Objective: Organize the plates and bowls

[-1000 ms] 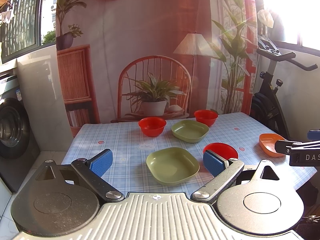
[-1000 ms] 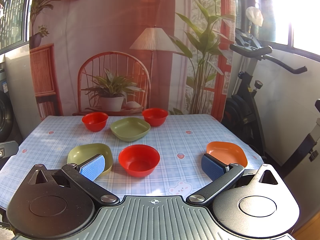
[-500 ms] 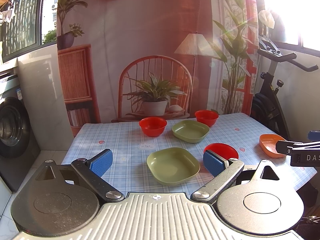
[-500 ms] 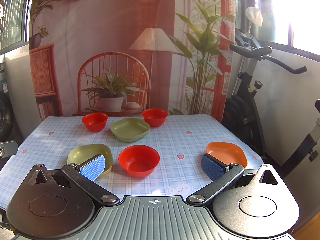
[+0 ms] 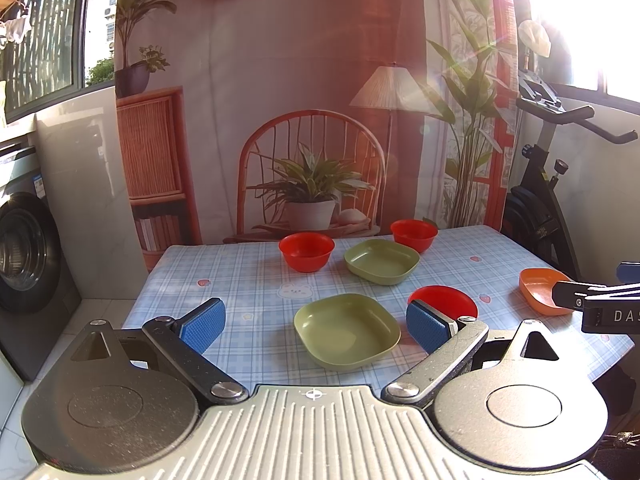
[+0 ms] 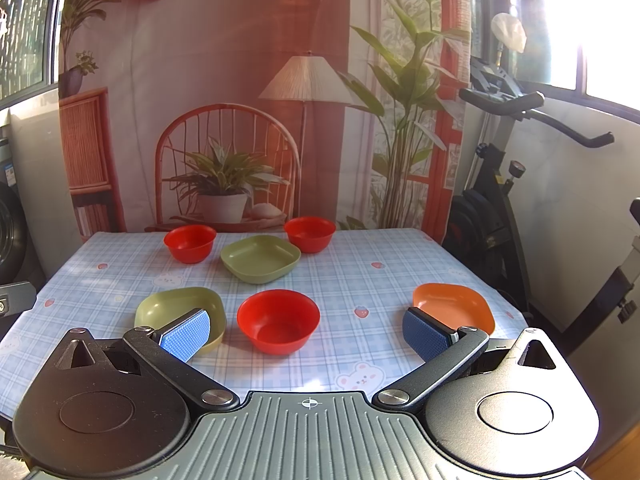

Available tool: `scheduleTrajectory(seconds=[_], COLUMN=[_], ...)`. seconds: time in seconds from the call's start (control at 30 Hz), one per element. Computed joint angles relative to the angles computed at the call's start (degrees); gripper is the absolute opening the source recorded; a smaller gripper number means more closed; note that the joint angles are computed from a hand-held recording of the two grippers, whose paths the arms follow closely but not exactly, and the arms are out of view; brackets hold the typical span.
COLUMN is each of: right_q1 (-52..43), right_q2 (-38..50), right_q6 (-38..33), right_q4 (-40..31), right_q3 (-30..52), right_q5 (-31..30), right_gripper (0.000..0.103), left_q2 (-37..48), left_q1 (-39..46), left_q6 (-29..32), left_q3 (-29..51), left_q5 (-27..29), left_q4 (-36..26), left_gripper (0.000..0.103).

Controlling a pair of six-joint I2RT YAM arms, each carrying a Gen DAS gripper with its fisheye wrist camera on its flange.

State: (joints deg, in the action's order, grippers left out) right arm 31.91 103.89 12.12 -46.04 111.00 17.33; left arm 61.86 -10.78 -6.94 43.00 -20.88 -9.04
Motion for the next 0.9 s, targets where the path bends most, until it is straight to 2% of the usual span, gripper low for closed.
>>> scheduleTrajectory(seconds=[0.9], right_q1=[0.1], right_q2=[-0.6], right_q6=[0.2], right_q4=[1.5], right_q3=[-2.1], right_q5=[0.1], right_gripper=[0.103], left_q2=[0.1], left_q1=[0.6], left_q6=[-0.4], left_q3=[0.1], left_q5=[0.0], left_q4=[-0.3], left_gripper=[0.098])
